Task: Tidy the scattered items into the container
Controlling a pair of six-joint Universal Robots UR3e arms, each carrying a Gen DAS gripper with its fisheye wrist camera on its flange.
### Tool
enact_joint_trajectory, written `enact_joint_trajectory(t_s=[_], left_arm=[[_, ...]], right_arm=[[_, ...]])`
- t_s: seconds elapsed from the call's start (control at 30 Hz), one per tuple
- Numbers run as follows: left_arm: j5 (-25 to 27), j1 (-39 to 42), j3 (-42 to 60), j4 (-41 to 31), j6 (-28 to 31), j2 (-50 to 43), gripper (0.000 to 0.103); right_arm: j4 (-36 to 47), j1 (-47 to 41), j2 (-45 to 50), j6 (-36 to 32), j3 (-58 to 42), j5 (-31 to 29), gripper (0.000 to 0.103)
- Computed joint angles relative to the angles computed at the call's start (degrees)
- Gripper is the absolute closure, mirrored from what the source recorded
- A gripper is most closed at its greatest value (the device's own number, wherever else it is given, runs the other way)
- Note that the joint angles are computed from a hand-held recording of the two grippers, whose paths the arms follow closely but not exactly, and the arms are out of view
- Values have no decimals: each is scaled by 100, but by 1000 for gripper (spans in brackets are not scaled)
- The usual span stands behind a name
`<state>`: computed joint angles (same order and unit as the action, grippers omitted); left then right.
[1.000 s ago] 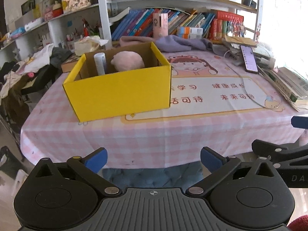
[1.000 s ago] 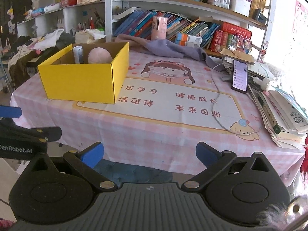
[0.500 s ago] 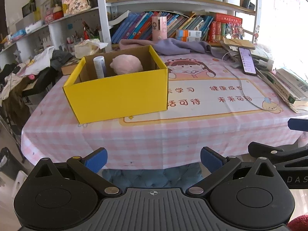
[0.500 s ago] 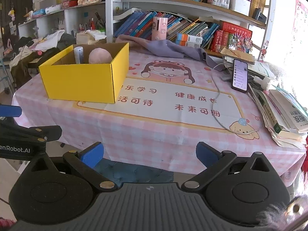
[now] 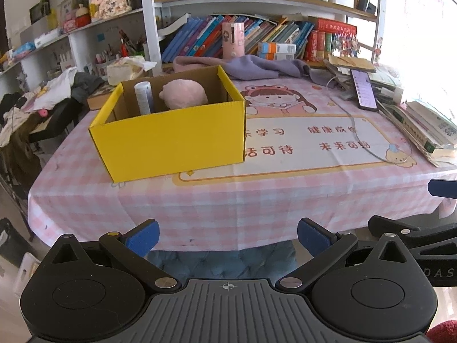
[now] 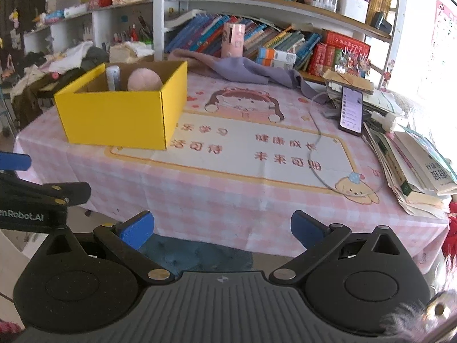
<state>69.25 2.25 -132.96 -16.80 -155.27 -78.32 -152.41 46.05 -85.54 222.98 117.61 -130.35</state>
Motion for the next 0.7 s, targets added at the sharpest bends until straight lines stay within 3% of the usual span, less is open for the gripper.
enact_joint_trajectory(t_s=[0.7], left_arm=[[-16,-5,65,-57,62,-102,0]], right_arm=[[-36,-23,69,23,-33,-31,0]])
